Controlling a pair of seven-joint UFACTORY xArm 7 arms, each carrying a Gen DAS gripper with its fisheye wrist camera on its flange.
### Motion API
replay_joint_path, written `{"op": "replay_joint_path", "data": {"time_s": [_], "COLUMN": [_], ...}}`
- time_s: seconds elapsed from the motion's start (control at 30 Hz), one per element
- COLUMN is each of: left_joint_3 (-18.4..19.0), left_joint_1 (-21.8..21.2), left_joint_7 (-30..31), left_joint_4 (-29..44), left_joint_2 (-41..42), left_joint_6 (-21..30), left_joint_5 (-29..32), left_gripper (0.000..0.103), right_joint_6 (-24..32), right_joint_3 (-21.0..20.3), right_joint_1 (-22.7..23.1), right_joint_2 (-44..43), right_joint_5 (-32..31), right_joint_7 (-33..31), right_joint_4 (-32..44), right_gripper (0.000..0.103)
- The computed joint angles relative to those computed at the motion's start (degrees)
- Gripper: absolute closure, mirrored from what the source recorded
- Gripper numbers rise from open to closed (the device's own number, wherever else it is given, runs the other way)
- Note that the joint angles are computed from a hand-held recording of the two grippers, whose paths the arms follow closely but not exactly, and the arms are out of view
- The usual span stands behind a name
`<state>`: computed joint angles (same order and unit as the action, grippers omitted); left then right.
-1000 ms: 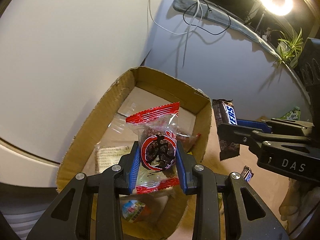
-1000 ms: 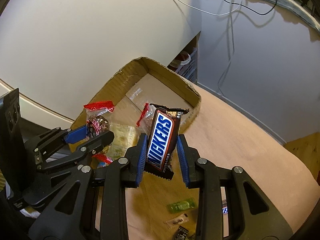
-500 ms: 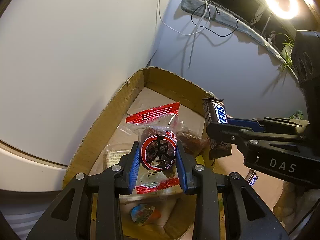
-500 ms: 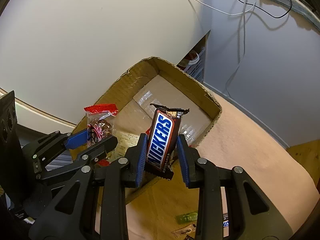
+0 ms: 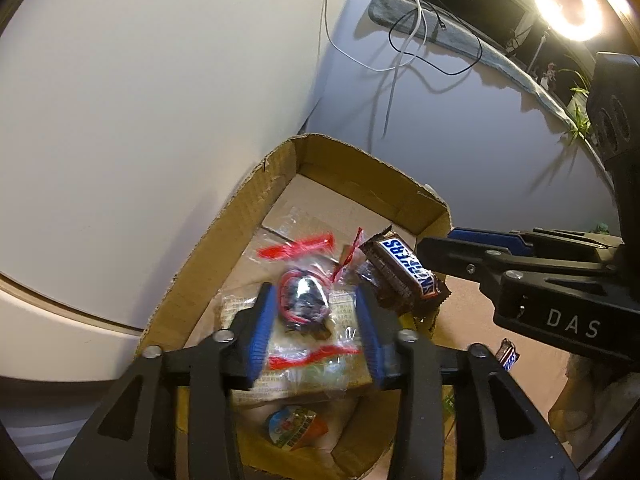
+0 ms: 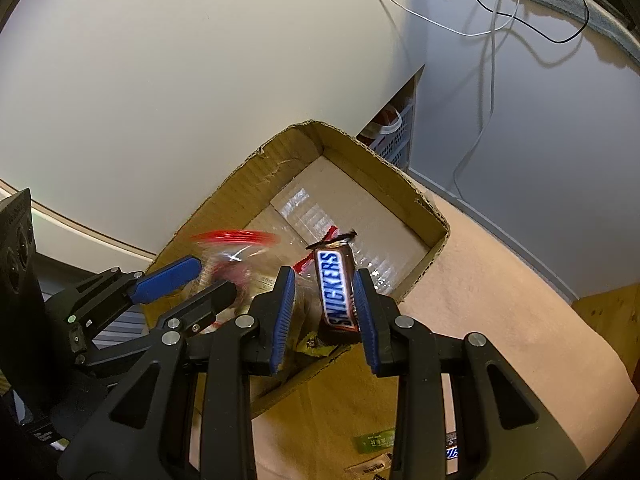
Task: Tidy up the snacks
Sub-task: 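Carry the dried fruit bag into the box with the left tool while the right carries the Snickers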
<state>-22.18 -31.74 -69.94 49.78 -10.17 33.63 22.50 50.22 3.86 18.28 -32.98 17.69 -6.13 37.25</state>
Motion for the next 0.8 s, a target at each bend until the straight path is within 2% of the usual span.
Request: {"op": "replay_joint_path", "data": {"time_s": [0.07, 0.13, 0.3, 0.4, 0.8], "left_joint_3": [-0.1, -0.2, -0.4, -0.7, -2.1], "left_joint_1": [0.1, 0.1, 0.0, -0.2, -1.8], "left_joint_7": [-0.4, -0.6, -0.7, -0.9, -1.7], "left_joint_4": [-0.1, 0.0, 0.3, 0.6, 3.2], "left_joint_2": [-0.1, -0.2, -0.3, -0.5, 0.4], "left_joint_6": [0.0, 0.3, 0.9, 1.4, 2.9], "left_joint_5": [0.3, 0.6, 0.9, 1.3, 4.1], "left_gripper": [0.052, 0.052, 0.052, 0.052, 0.052], "right_joint_6": [0.0, -0.3, 0.3, 0.7, 3.1], "right_joint_3": [0.2, 0.4, 0.3, 0.3, -0.3], "right_joint_1": [-0.2, -0.3, -0.6, -1.0, -3.4], "right_joint_2": [-0.3, -0.9, -1.7, -2.5, -9.4], "right_joint_5": [-0.4, -0.9, -1.8, -2.7, -5.9], "right_joint_7": [0.2, 0.4, 0.9, 1.1, 2.1], "right_joint_4": [0.0, -0.3, -0.1, 0.0, -2.4], "right_gripper": [0.055, 0.049, 0.047, 0.039, 0.039]}}
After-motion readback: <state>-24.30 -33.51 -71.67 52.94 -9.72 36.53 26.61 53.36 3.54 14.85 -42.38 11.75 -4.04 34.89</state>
